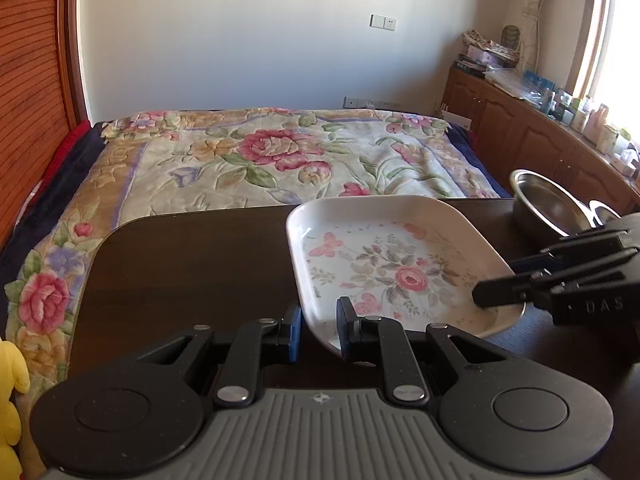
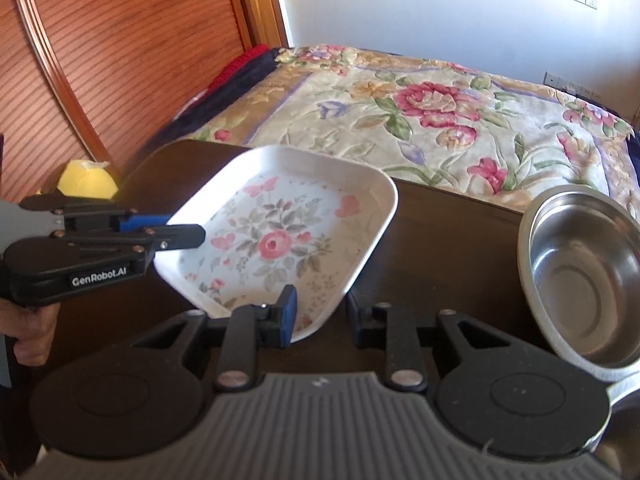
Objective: Organize plates and bowls
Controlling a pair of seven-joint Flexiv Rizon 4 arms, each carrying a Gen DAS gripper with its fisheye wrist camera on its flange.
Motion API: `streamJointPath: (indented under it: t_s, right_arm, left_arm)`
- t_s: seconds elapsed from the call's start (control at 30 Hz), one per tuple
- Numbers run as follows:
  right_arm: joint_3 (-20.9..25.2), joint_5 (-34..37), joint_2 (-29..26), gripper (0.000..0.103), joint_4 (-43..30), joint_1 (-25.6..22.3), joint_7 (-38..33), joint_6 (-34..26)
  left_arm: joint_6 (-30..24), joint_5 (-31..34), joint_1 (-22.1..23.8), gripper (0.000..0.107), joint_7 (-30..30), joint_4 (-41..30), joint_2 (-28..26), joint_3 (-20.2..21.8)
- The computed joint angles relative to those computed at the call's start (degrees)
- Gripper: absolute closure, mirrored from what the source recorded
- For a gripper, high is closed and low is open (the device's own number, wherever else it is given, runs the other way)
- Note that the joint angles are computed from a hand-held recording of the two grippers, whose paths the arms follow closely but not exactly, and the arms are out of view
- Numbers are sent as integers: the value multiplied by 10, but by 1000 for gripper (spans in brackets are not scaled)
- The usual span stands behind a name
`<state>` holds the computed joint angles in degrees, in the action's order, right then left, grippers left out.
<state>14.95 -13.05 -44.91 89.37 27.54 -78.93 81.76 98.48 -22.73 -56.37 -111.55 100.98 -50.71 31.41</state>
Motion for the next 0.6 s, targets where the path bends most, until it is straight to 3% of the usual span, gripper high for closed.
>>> streamJointPath:
  t_s: [0.6]
  right_arm:
    - [55,16,36,78,75,-49,-18,78]
  left_arm:
    - [-16,1,-128,86,-43,40,11,108]
